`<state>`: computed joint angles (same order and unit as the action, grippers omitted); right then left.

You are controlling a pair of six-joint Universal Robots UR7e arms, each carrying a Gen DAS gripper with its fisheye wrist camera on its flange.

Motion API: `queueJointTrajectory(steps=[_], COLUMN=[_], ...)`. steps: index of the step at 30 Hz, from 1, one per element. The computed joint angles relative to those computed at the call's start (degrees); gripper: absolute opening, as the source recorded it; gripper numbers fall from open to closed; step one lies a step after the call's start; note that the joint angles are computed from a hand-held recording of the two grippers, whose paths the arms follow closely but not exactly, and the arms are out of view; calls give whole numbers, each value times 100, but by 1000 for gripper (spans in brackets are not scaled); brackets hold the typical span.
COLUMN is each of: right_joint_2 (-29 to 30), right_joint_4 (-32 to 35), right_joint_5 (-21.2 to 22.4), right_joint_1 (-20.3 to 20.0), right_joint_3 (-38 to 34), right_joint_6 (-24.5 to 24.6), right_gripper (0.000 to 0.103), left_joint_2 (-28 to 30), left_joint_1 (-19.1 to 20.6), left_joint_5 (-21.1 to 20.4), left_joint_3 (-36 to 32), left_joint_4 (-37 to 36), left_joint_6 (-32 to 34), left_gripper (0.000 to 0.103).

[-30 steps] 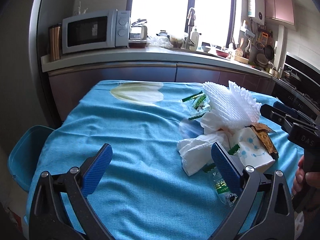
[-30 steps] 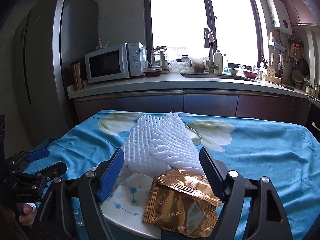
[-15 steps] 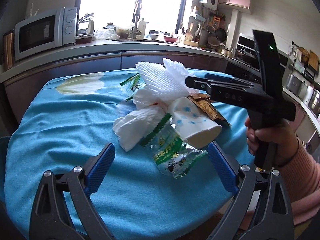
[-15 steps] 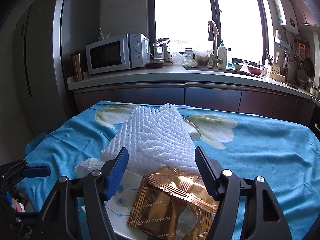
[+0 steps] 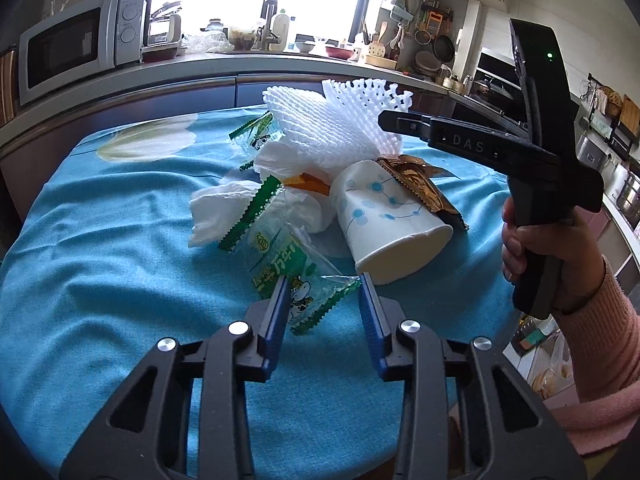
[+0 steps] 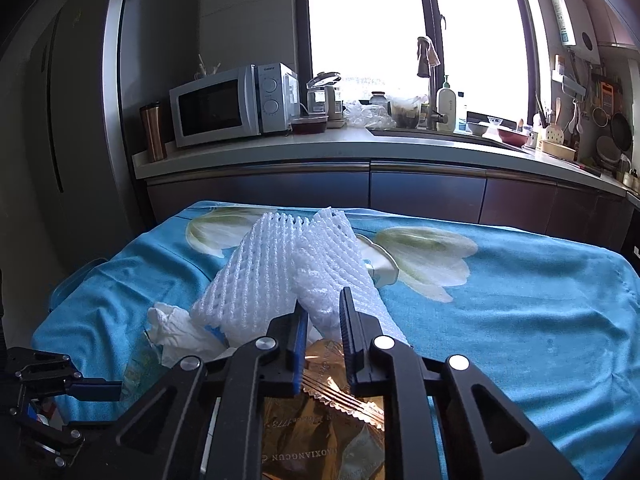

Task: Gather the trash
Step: 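Grasp the white foam net with the right gripper while the left gripper grasps the green snack wrapper, then carry both items over the teal bin and open both grippers to drop them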

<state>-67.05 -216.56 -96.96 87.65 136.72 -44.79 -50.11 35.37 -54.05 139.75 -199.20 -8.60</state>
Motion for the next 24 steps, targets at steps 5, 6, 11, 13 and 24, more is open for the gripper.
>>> queueJointTrajectory(steps=[5,6,11,13,24], right_joint_2=[-140,-186,-410,-521,-648], right_joint_4=[-174,-198,-270,-197,957], right_joint_5=[136,172,333,468,1419], right_joint_1=[14,18,110,156,642], right_joint_3=[65,84,165,218,325], right_joint_6=[47,69,154,183,206], right_gripper=[10,9,9,9,9], left_joint_2=[-121,-170,-496,-664,-1962], left_joint_1=[-27,-36,-130,-205,-471], left_joint_5=[139,156,236,341,1250], left_joint_3=[101,134,358,462,998], left_joint_4=[-159,-182,-306,-296,321], left_joint_6=[-13,-20,-64,-111,-425], left_gripper=[27,27,27,27,27])
